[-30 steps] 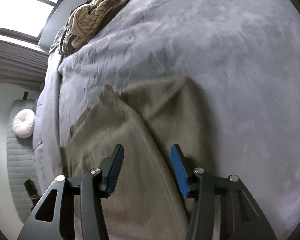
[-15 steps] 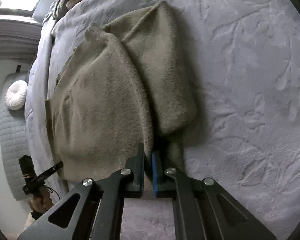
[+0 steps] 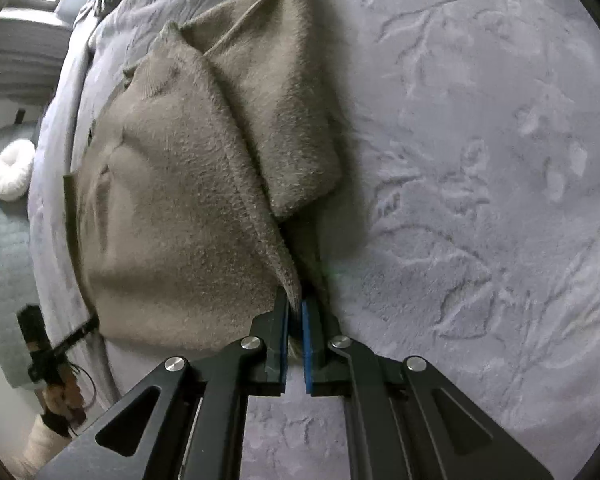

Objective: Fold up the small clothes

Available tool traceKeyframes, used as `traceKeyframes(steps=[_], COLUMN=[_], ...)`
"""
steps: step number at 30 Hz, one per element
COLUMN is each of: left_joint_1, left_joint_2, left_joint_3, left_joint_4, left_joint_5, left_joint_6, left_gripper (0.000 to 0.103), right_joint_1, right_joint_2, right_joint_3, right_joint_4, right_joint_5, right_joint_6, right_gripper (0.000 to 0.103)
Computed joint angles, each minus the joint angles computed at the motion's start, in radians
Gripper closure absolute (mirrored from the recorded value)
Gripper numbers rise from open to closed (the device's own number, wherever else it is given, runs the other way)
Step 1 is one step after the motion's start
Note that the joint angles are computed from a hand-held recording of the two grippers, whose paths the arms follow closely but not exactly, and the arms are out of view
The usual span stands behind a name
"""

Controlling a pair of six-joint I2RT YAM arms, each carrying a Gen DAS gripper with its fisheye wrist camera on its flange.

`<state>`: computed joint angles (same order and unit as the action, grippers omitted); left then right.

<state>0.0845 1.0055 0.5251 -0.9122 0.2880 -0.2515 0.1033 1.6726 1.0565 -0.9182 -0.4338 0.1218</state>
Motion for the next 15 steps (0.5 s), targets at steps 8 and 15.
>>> traceKeyframes(steps=[8,15], left_joint_1=[0.005,-0.080], left_joint_2=[-0.093,0.177], left_joint_3=[0.146,0.293], left_joint_4=[-0.185,0.109], left_joint_5=[-0.092,-0.182], left_joint_6=[0.028,-0.084], left_gripper=[0.089,0.089], right_joint_1=[0.023,0.183], right_joint_2=[-0.150,0.092], right_joint_3=[0.099,0.304], right_joint_4=[0.003,0.108], right_joint_5=[0.136,0.150], right_joint_6=[0.058,0.124], right_gripper=[0.096,0.096])
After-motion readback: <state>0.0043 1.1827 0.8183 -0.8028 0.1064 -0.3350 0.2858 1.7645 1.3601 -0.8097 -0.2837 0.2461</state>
